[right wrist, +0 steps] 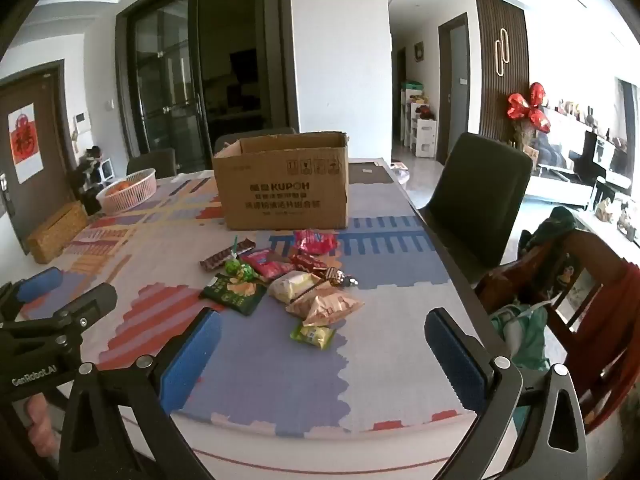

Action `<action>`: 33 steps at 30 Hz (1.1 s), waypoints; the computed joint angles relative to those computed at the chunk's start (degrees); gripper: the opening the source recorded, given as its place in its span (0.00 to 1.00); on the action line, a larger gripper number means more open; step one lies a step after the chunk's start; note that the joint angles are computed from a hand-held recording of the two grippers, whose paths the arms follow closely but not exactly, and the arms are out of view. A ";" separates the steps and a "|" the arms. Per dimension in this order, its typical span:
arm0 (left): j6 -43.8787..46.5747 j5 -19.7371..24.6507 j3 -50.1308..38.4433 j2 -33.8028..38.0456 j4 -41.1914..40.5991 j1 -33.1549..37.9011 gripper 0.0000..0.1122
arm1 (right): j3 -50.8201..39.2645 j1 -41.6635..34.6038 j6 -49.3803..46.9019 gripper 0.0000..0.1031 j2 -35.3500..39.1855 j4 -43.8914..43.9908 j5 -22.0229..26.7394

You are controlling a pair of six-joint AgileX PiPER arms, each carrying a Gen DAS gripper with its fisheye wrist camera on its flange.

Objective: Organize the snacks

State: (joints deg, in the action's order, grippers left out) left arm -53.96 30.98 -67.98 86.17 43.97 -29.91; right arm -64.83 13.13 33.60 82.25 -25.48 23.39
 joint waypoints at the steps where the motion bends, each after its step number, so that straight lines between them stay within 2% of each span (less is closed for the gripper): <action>1: 0.10 -0.21 0.12 -0.09 -0.09 0.04 0.92 | 0.71 0.06 1.61 0.99 -0.24 -1.58 -1.12; 8: 3.74 -0.17 0.05 -0.33 -2.76 1.20 0.92 | 1.75 0.31 2.11 0.99 -1.04 -2.05 -1.33; 11: 2.25 1.20 -0.26 -0.40 -1.23 -0.13 0.92 | 0.75 -0.08 -0.24 0.99 -1.47 -0.05 -0.19; 13: -0.80 1.03 0.96 -1.15 1.37 -0.81 0.92 | 1.22 0.42 2.07 0.99 -1.54 -2.17 -0.57; 19: -2.45 1.11 1.60 -2.19 3.16 -1.46 0.92 | -0.17 0.81 0.88 0.99 -1.16 -0.95 0.45; 20: -2.83 1.16 1.75 -2.35 3.65 -1.61 0.92 | 1.59 0.16 0.91 0.99 -2.13 -1.15 -0.92; 24: -3.47 0.76 2.02 -2.56 4.24 -1.59 0.92 | 2.05 0.49 2.93 0.99 -2.01 -2.92 -1.26; 31: -3.43 0.88 1.98 -2.59 4.21 -1.68 0.92 | 1.43 0.74 1.85 0.99 -2.45 -2.05 -0.15; 32: -3.50 0.89 2.01 -2.71 4.29 -1.72 0.92 | 2.89 0.58 4.58 0.99 -1.65 -4.38 -2.24; 33: -3.74 0.94 2.08 -2.75 4.55 -1.84 0.92 | 2.84 0.73 5.03 0.99 -1.79 -4.80 -2.04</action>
State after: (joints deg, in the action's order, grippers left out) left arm -57.69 31.92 -65.90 83.42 48.52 -31.75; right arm -61.99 13.87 38.63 80.46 -30.27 21.35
